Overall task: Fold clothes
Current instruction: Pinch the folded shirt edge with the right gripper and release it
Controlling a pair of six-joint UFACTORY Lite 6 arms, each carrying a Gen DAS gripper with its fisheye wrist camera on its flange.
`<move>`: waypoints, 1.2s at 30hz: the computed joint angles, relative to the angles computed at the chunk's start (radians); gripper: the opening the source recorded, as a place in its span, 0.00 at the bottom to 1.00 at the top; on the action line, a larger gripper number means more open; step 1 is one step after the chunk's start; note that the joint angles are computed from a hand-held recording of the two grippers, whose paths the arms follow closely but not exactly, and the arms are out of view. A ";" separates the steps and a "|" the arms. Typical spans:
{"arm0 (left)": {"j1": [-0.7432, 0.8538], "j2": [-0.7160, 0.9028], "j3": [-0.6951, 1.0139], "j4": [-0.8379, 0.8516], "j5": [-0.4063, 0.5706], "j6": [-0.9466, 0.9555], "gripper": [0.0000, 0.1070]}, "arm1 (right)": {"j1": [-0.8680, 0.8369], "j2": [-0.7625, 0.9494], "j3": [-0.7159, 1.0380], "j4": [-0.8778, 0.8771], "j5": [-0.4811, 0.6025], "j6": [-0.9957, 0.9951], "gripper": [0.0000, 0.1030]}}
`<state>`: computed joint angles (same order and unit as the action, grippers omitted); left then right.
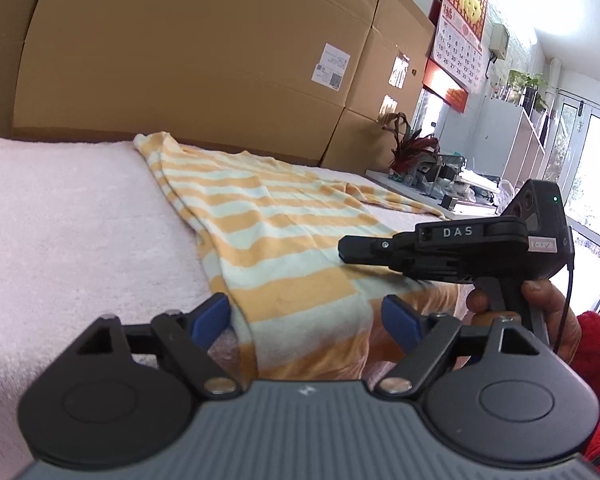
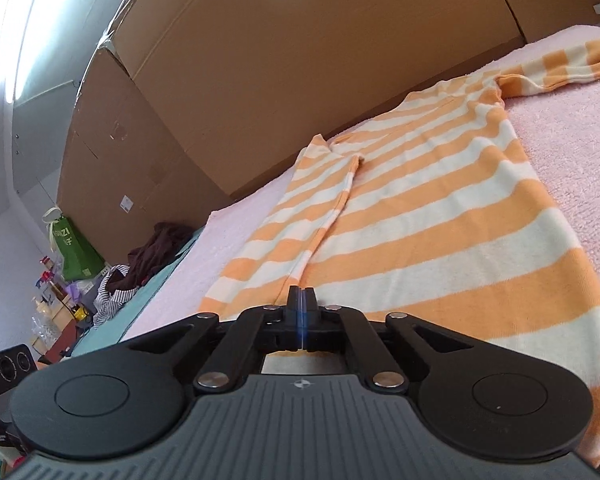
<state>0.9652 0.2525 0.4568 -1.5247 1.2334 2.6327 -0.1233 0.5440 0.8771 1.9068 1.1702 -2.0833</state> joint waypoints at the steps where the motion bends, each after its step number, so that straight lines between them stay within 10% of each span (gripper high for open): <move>1: 0.001 -0.003 0.002 0.014 0.018 -0.002 0.80 | -0.009 0.012 0.011 -0.045 0.039 0.029 0.09; 12: 0.016 0.006 -0.007 0.026 -0.032 0.065 0.83 | 0.016 -0.054 -0.016 -0.114 -0.054 0.059 0.00; 27: 0.024 0.043 0.018 0.122 0.021 0.013 0.89 | -0.078 -0.015 -0.051 -0.246 0.107 0.049 0.21; 36: -0.033 -0.045 0.031 0.066 0.022 -0.024 0.89 | -0.080 -0.004 -0.040 -0.201 0.091 0.055 0.09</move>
<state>0.9324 0.2071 0.4876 -1.4583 1.2550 2.6087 -0.2034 0.5405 0.8369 1.7057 1.2617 -2.0287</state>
